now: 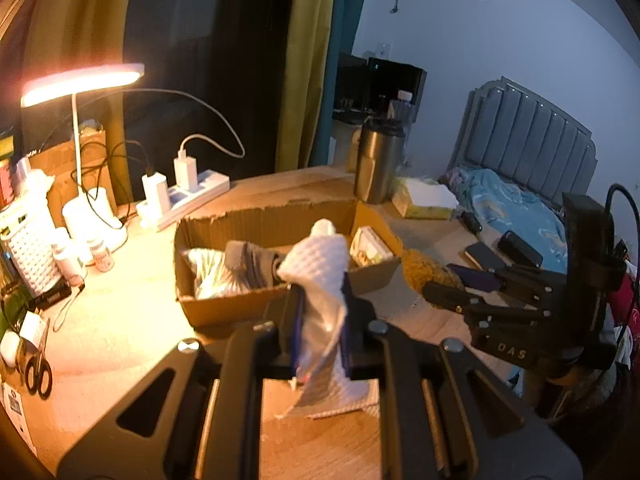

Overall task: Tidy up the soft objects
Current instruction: 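Lift the white cloth and brown sponge toward the cardboard box with both tools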

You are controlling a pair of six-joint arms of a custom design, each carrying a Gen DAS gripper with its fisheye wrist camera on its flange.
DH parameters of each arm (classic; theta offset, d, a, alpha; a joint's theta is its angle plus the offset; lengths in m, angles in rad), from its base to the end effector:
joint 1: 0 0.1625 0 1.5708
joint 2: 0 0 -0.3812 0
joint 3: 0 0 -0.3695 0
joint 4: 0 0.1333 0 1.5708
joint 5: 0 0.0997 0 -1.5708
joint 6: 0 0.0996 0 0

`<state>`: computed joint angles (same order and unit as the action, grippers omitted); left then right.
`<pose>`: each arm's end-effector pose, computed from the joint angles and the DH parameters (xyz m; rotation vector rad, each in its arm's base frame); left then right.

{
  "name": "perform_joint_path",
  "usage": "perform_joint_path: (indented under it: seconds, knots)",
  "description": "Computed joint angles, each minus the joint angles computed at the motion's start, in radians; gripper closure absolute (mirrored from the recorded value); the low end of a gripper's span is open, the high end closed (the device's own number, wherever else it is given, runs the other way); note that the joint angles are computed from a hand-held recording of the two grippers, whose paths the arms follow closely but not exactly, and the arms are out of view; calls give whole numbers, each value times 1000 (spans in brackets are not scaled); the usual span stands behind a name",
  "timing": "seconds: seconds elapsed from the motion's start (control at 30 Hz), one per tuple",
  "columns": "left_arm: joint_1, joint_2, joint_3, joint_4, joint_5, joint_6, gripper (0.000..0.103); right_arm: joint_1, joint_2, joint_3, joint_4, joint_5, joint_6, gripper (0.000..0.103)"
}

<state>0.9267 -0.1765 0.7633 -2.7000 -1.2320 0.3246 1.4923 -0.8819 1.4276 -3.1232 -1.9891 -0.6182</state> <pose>-0.3574 -0.7531 -0.0042 1.1765 2.5197 -0.8381 0.0386 -0.6935 0.3006 0.3447 -2.2277 0.9966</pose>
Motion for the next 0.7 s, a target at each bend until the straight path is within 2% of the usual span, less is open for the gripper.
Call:
perform_joint_path:
  seconds: [0.23,0.5,0.6,0.7]
  knots:
    - [3,46,-111,45,-16,12,88,9,24,-62,16,2,-16,65]
    - [10,137,-301,127,-24,25,88,6,57,-141,46,11,-20,65]
    - [12,187,-404,174,-26,29,88,5,65,-160,56,11,-21,65]
    - [13,262,-556,246,-26,32,88,3,77,-189,72,15,-23,65]
